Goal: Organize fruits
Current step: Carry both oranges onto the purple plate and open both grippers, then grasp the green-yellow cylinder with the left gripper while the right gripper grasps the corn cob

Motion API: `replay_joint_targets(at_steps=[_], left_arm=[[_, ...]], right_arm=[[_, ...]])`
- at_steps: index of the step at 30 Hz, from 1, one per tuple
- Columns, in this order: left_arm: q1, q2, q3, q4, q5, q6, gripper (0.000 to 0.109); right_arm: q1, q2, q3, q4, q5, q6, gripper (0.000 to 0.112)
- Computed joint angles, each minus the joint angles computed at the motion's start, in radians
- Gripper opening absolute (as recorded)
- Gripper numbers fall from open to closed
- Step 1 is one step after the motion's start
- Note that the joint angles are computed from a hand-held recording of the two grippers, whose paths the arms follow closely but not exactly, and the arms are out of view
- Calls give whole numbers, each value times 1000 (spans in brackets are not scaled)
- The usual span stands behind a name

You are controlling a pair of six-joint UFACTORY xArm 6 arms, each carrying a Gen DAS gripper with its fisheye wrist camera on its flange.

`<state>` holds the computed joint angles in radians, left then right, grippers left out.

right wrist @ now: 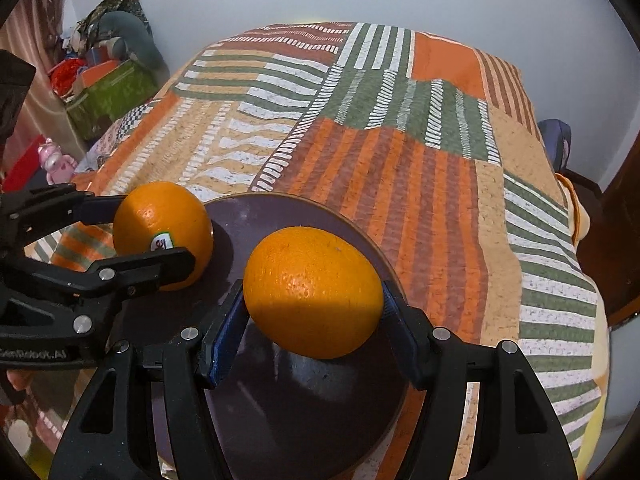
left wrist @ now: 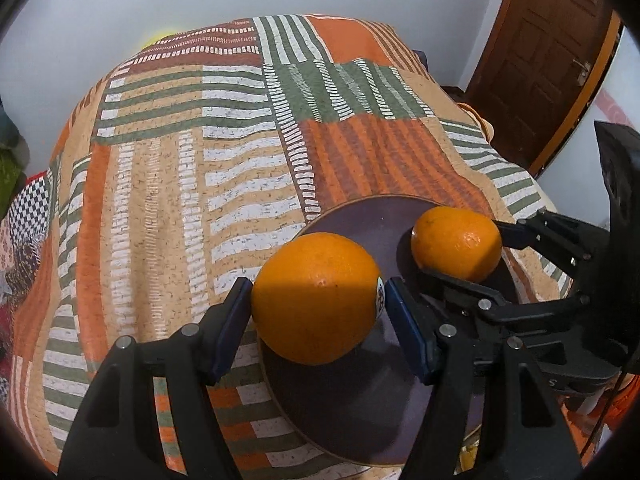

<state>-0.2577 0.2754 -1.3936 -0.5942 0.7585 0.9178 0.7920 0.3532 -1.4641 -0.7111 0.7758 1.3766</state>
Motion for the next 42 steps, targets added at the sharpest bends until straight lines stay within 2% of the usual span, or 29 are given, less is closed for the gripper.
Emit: replay_joint_targets(at_steps=[6,10,16,22,28,32,38,42], left_arm=[[5,-9,-2,-40,13,13,69],[2,-76,53,-62,-42,61,71],[33,-172,114,-98,-27,90,71],[69,-327,234,-127,-45,127,71],[106,-486,362,-165,-24,169,77],[126,-590,459,-151,2,181,77],[148,-690,593,-120,33,182,77],[145,-727,683,-96,-14,162,77]], right_arm=[[0,13,-15,37,4,-27,62],[7,17,-18,64,2,-43,65],[34,-15,-5,48,36,-17,70],[80,-80,30,2,87,49,71],[145,-156,63,-58,154,119,71],[197,-186,74,-93,203,158,72],[260,-201,92,-120,248,192,72],[289,-199,107,-123,251,204,73]])
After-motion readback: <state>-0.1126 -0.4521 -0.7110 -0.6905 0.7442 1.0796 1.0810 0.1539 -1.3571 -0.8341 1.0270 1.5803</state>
